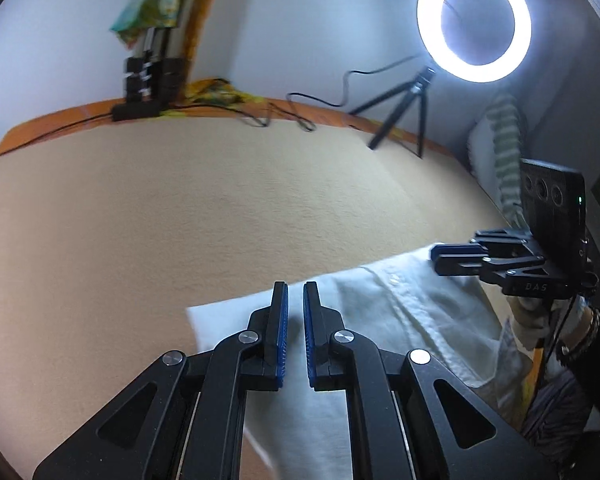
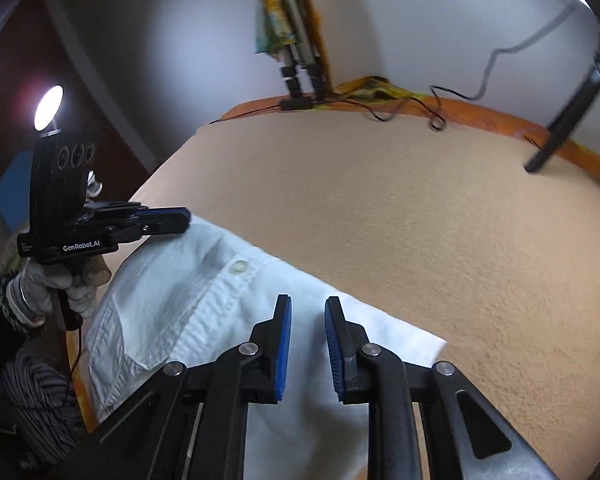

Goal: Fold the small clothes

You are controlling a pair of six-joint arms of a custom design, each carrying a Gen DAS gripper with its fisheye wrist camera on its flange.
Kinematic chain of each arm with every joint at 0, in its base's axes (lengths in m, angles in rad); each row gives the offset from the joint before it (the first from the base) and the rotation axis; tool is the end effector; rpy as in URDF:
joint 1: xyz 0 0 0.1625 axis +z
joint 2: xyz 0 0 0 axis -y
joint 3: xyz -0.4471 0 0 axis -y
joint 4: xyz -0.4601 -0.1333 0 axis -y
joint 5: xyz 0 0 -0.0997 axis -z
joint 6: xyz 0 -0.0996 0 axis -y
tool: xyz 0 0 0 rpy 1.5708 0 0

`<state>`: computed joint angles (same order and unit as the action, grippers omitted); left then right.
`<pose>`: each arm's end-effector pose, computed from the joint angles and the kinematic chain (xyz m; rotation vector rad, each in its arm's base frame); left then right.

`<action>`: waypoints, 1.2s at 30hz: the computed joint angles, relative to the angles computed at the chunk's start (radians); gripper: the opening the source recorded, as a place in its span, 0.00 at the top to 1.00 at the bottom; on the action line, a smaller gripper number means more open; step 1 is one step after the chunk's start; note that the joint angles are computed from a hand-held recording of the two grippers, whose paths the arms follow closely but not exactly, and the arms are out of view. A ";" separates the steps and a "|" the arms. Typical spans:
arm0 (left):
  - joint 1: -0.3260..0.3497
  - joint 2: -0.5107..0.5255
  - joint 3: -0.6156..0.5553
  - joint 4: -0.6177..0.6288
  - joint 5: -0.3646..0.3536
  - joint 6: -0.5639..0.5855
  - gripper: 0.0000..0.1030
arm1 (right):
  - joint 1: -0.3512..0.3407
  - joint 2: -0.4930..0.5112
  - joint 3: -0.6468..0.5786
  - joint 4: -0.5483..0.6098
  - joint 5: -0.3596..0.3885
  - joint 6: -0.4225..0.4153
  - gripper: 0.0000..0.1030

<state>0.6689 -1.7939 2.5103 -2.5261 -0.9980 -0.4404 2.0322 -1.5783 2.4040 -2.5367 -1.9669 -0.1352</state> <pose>-0.1700 -0.3731 0.2387 0.5321 2.6881 -0.7589 0.2720 -0.3340 0.1943 0.7740 -2.6495 0.2812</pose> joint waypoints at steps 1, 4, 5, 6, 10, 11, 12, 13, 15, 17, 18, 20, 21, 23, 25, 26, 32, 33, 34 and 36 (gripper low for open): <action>0.010 -0.002 0.002 0.008 0.006 -0.002 0.94 | -0.012 0.000 0.001 -0.005 0.001 0.010 0.82; 0.024 0.002 0.009 0.039 0.016 -0.006 0.94 | -0.034 -0.007 0.008 -0.011 -0.013 0.025 0.82; 0.031 0.012 0.011 0.031 0.007 -0.009 0.94 | -0.032 -0.009 0.016 -0.008 -0.048 0.029 0.84; 0.035 0.009 0.018 0.023 -0.001 -0.008 0.94 | -0.032 -0.003 0.020 -0.012 -0.076 0.027 0.86; -0.011 -0.024 0.016 0.085 0.054 -0.031 0.94 | -0.006 -0.032 0.013 0.002 -0.104 0.048 0.82; -0.024 -0.043 0.018 0.098 0.057 -0.039 0.94 | 0.000 -0.052 0.014 0.013 -0.098 0.061 0.82; -0.046 -0.076 0.020 0.126 0.060 -0.056 0.94 | 0.007 -0.081 0.014 0.041 -0.080 0.085 0.82; -0.056 -0.090 0.020 0.138 0.061 -0.063 0.94 | 0.018 -0.112 0.016 0.067 -0.066 0.105 0.78; -0.109 -0.152 0.025 0.201 0.050 -0.112 0.94 | 0.043 -0.175 0.022 0.124 -0.037 0.141 0.71; -0.180 -0.223 0.033 0.293 0.043 -0.180 0.94 | 0.081 -0.239 0.032 0.211 -0.051 0.216 0.70; -0.211 -0.250 0.036 0.328 0.040 -0.209 0.94 | 0.093 -0.269 0.041 0.248 -0.054 0.255 0.69; -0.280 -0.294 0.046 0.389 0.024 -0.276 0.94 | 0.093 -0.340 0.066 0.315 -0.029 0.332 0.68; -0.307 -0.308 0.049 0.409 0.014 -0.299 0.94 | 0.084 -0.380 0.082 0.345 -0.012 0.376 0.68; -0.348 -0.316 0.060 0.402 -0.038 -0.338 0.94 | 0.044 -0.451 0.114 0.383 0.047 0.444 0.68; -0.354 -0.289 0.082 0.316 -0.129 -0.367 0.94 | -0.003 -0.501 0.141 0.393 0.117 0.479 0.68; -0.356 -0.272 0.091 0.280 -0.156 -0.378 0.92 | -0.021 -0.525 0.154 0.391 0.146 0.489 0.67; -0.354 -0.089 0.116 0.052 -0.255 -0.425 0.72 | -0.057 -0.560 0.193 0.367 0.225 0.512 0.67; -0.353 -0.058 0.111 0.036 -0.262 -0.430 0.70 | -0.056 -0.561 0.196 0.366 0.231 0.509 0.67; -0.348 -0.024 0.104 0.030 -0.267 -0.431 0.67 | -0.052 -0.556 0.198 0.363 0.231 0.506 0.67; -0.336 0.034 0.095 0.014 -0.280 -0.441 0.67 | -0.046 -0.546 0.199 0.358 0.227 0.502 0.67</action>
